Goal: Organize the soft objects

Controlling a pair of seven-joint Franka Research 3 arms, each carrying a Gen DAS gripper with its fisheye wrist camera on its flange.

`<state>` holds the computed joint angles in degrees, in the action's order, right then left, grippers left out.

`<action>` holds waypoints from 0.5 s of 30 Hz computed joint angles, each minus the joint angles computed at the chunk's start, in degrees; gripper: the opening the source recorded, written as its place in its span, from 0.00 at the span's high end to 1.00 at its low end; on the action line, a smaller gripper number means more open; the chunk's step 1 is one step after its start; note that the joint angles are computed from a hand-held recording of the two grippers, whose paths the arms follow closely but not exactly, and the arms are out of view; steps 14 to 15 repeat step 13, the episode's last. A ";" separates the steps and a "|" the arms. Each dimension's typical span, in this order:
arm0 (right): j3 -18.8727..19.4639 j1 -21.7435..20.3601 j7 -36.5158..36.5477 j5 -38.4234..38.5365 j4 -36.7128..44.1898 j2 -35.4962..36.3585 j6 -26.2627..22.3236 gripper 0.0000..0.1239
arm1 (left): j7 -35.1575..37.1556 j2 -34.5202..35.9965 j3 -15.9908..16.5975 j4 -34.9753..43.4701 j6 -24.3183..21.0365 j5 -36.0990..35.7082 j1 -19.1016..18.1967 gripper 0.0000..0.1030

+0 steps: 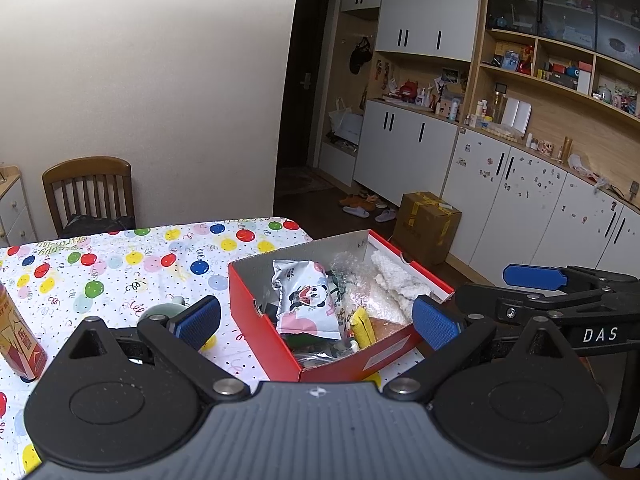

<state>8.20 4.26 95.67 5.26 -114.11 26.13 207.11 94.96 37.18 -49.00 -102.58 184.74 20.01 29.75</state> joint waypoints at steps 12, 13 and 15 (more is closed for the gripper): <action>0.45 -0.85 0.72 -1.35 -0.24 -0.05 -0.04 0.17 | -1.40 -1.07 1.40 -0.24 0.30 -0.19 -1.27 0.00; 0.54 -1.03 0.80 -1.63 -0.11 -0.01 -0.18 0.17 | -1.39 -1.02 1.31 -0.22 0.27 -0.10 -1.20 0.00; 0.54 -1.03 0.80 -1.63 -0.11 -0.01 -0.18 0.17 | -1.39 -1.02 1.31 -0.22 0.27 -0.10 -1.20 0.00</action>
